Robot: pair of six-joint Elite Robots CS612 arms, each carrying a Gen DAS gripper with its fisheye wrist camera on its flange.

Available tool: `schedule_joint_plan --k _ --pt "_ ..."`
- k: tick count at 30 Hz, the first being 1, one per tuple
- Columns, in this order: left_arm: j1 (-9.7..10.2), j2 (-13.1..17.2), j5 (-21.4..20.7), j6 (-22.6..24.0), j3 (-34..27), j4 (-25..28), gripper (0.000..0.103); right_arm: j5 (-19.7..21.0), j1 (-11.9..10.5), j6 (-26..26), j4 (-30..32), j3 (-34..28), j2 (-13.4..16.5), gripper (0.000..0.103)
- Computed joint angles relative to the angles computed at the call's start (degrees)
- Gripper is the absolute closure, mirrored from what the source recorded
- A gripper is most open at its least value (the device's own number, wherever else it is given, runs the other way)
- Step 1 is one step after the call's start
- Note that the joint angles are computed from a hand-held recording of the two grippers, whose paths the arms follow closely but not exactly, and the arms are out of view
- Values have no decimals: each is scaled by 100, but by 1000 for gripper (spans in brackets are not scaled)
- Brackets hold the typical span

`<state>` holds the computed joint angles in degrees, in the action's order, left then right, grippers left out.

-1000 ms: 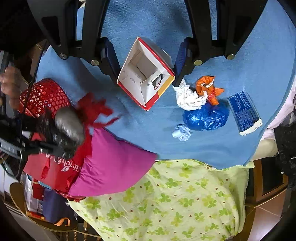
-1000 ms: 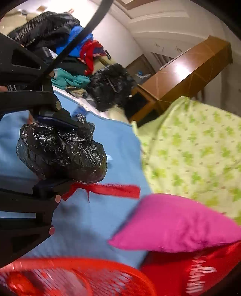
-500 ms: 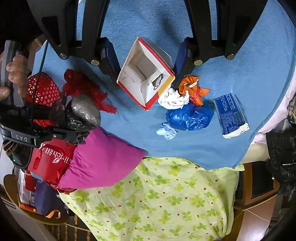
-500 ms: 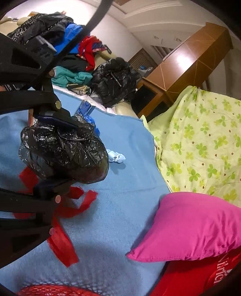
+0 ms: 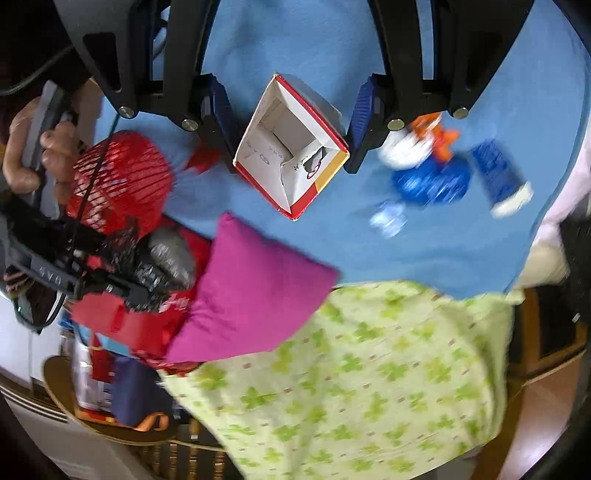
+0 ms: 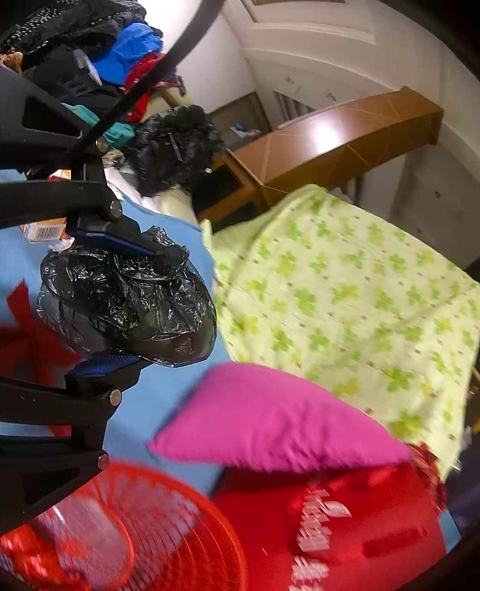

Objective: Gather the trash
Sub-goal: 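Drop the black bag and the box into the red basket with both grippers, then grasp the red ribbon with the right gripper while the left grasps the white tissue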

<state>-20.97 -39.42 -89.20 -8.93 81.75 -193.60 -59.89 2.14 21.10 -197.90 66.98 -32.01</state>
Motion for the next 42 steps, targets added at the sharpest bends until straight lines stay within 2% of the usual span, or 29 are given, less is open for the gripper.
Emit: schedule_joint_plan --k 3,6,12,16,20,23,25,29,34,38,42 --pt "-85 -3 -240 223 -247 85 46 -143 -158 245 -419 271 -128 52" --pt "-184 49 -574 365 -644 329 46 -476 -308 441 -767 571 -258 52" --pt "-426 293 -999 512 -1474 908 45 -981 -588 979 -1161 1025 -457 52" --pt "-610 472 -1028 712 -1885 1260 45 -1392 -692 1089 -928 1210 -566 52" --pt "-751 660 -914 798 -2244 1657 42 -1320 -802 1269 -587 1254 -601 48" --pt "-820 763 -749 874 -2390 1880 37 -1261 -858 1354 -446 1267 -606 31" --pt "-821 801 -766 835 -2445 2013 36 -1243 -874 1346 -460 1251 -594 30" --pt "-792 766 -695 749 -2333 1947 35 -1275 -853 1383 -739 1245 -580 30" --pt "-690 550 -400 599 -1817 1385 32 -1311 -750 1222 -1270 1202 -546 30" --pt "-546 297 110 539 -1221 955 31 -1086 -626 1013 -1655 1085 -488 30" --pt "-376 49 840 351 -610 610 29 -684 -454 648 -1973 900 -397 30"
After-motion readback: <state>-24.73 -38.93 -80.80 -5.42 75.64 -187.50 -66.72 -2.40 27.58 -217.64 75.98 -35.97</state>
